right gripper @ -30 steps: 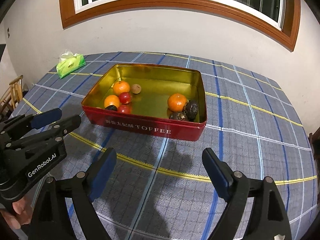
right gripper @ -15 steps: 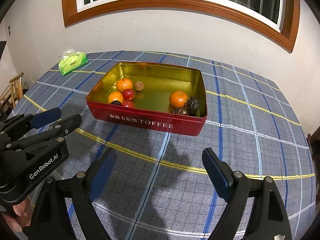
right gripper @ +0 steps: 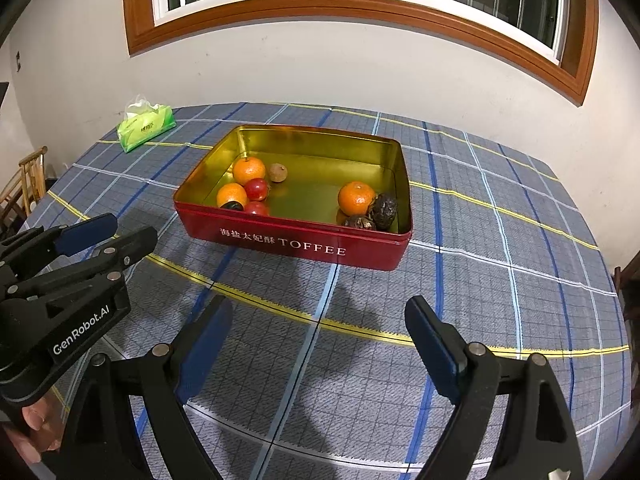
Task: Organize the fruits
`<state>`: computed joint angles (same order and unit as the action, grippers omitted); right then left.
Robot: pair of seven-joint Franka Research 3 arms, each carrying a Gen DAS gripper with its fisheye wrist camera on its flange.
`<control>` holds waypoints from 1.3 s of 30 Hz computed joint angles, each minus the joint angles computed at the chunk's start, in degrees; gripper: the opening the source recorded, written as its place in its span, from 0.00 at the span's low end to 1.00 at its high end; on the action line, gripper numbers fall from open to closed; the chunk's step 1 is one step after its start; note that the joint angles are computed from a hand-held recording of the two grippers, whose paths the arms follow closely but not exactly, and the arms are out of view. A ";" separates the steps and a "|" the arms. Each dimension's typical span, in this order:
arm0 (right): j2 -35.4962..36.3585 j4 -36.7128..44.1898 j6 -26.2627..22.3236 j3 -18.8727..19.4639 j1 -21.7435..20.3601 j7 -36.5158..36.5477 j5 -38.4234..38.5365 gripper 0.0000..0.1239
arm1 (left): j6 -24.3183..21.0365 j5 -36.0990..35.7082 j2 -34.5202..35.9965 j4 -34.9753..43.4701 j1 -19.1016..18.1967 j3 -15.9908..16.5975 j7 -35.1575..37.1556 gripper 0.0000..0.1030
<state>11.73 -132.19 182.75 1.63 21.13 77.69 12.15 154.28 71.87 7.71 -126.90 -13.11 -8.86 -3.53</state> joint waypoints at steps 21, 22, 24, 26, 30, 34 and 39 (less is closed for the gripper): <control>0.09 0.20 -0.83 -1.88 1.48 1.77 -2.02 0.70 | 0.30 -0.80 0.24 0.00 -0.04 0.09 0.54 0.42; 0.12 0.21 -0.85 -1.61 1.20 1.65 -1.94 0.70 | 0.35 -0.80 0.32 0.01 -0.04 0.11 0.54 0.42; 0.26 0.36 -0.98 -1.31 0.88 1.43 -1.88 0.70 | 0.32 -0.81 0.40 0.04 -0.08 0.15 0.60 0.42; 0.33 0.48 -1.23 -1.28 0.87 1.43 -1.94 0.70 | 0.37 -0.88 0.40 0.05 -0.09 0.17 0.63 0.42; 0.60 0.79 -1.41 -1.17 0.80 1.33 -2.01 0.70 | 0.38 -1.01 0.43 0.04 -0.10 0.21 0.76 0.42; 0.71 0.93 -1.49 -0.91 0.57 1.19 -1.83 0.70 | 0.57 -0.79 0.65 0.10 -0.09 0.33 0.61 0.42; 0.69 0.94 -1.57 -1.41 1.03 1.45 -2.10 0.70 | 0.46 -0.88 0.65 0.12 -0.15 0.33 0.67 0.42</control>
